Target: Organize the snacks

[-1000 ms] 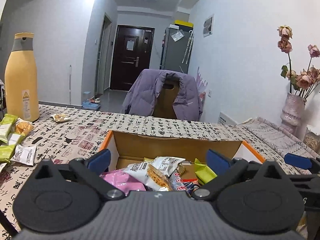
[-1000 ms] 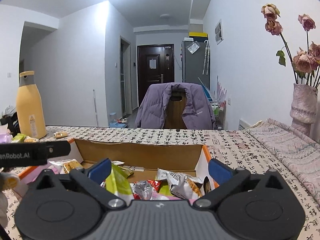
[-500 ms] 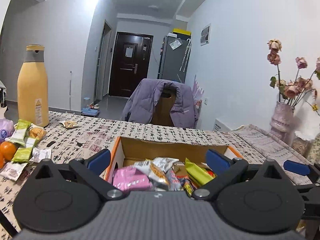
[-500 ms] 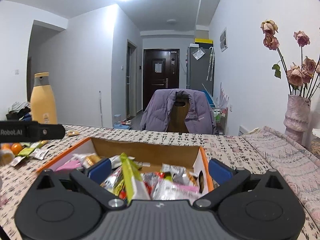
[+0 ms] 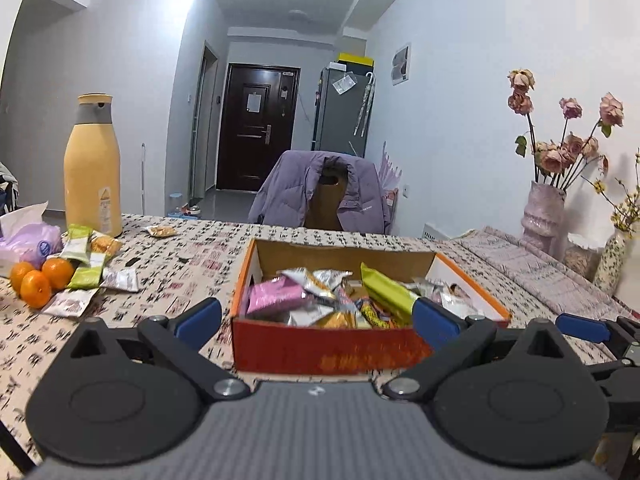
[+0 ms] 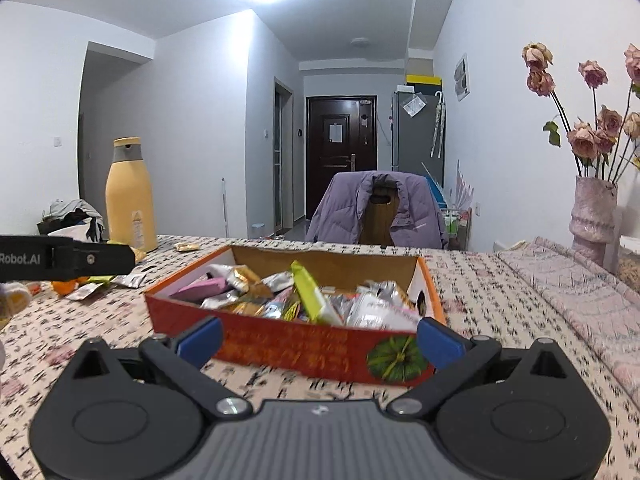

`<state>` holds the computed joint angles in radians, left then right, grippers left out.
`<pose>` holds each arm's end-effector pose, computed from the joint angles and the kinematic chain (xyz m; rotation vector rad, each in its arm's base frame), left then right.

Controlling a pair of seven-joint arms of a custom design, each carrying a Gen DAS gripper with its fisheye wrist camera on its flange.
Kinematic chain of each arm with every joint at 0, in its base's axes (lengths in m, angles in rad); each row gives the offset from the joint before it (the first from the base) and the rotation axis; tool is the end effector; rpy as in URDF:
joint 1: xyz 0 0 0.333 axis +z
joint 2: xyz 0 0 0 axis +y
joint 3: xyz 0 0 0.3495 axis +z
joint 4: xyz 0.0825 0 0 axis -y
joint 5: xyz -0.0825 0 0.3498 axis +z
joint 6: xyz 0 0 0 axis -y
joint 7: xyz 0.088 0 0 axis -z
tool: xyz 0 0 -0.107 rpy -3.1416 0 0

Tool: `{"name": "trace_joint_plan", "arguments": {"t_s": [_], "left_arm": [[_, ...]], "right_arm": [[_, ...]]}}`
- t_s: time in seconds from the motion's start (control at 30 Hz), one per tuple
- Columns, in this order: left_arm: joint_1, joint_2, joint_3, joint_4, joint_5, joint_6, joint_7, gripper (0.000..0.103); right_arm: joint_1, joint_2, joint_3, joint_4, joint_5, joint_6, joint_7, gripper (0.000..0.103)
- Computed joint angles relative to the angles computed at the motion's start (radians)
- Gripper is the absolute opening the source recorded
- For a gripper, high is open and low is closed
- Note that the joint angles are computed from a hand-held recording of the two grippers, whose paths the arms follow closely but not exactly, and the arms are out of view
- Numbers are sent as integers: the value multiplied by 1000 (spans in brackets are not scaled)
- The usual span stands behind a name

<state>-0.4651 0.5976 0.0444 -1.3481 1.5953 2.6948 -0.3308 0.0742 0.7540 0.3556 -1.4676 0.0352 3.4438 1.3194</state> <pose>0.6628 -0.3430 0.4736 -1.5637 1.3179 -1.0843 0.7229 0.2194 0.4509 -1.6159 1.1015 -0.7662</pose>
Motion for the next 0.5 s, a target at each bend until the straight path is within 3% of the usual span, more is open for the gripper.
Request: {"name": "trace_joint_plan", "arguments": {"t_s": [0.23, 0.5], "left_arm": [[1, -57, -30, -112, 19, -18, -18, 103], [13, -81, -68, -186, 25, -31, -19, 103]], "right_arm": [[48, -79, -75, -144, 61, 41, 31, 103], [59, -133, -103, -266, 68, 79, 71, 103]]}}
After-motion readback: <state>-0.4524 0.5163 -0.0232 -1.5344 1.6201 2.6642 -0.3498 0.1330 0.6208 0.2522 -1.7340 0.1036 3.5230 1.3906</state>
